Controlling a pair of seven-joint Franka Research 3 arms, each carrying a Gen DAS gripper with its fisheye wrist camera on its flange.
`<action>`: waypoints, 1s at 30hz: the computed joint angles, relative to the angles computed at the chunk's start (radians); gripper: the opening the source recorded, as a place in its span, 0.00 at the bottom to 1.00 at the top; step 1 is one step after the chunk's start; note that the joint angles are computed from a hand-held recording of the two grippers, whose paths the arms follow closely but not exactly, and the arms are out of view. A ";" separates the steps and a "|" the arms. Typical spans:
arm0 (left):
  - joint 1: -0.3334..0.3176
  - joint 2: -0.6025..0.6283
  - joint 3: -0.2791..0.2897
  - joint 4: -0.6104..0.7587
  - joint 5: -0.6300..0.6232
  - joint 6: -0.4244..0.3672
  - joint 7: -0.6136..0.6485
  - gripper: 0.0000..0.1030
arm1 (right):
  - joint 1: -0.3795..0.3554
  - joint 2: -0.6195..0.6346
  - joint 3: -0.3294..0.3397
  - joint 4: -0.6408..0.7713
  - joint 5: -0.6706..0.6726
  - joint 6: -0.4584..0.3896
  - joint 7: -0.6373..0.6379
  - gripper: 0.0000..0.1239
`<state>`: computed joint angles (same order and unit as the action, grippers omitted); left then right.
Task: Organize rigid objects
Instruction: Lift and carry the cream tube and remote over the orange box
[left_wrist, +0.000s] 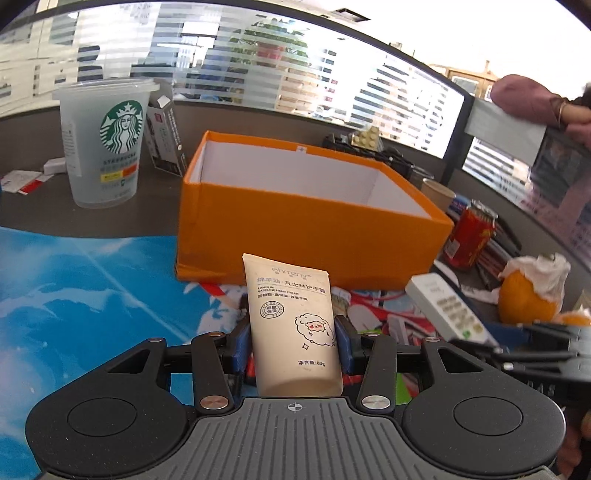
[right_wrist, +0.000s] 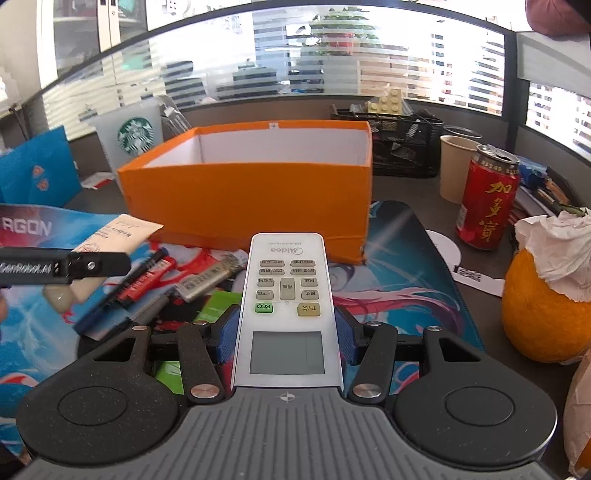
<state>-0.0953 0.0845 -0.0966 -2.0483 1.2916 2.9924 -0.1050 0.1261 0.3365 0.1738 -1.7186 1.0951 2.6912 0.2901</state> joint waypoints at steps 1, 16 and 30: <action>0.003 -0.002 0.000 0.001 -0.014 0.004 0.020 0.42 | -0.004 -0.003 0.003 0.001 0.008 -0.010 -0.003 0.41; 0.009 0.031 -0.004 0.132 -0.181 -0.037 0.258 0.42 | 0.000 0.001 0.001 0.108 0.078 -0.074 -0.059 0.41; -0.029 0.203 0.041 0.395 -0.457 -0.153 0.550 0.42 | 0.043 0.300 0.014 0.593 -0.223 -0.157 0.274 0.41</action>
<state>-0.1238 0.2874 -0.0556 -1.6533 0.8345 2.8392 0.4449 0.1691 0.6363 0.1878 -1.1255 0.8722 2.5347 0.5641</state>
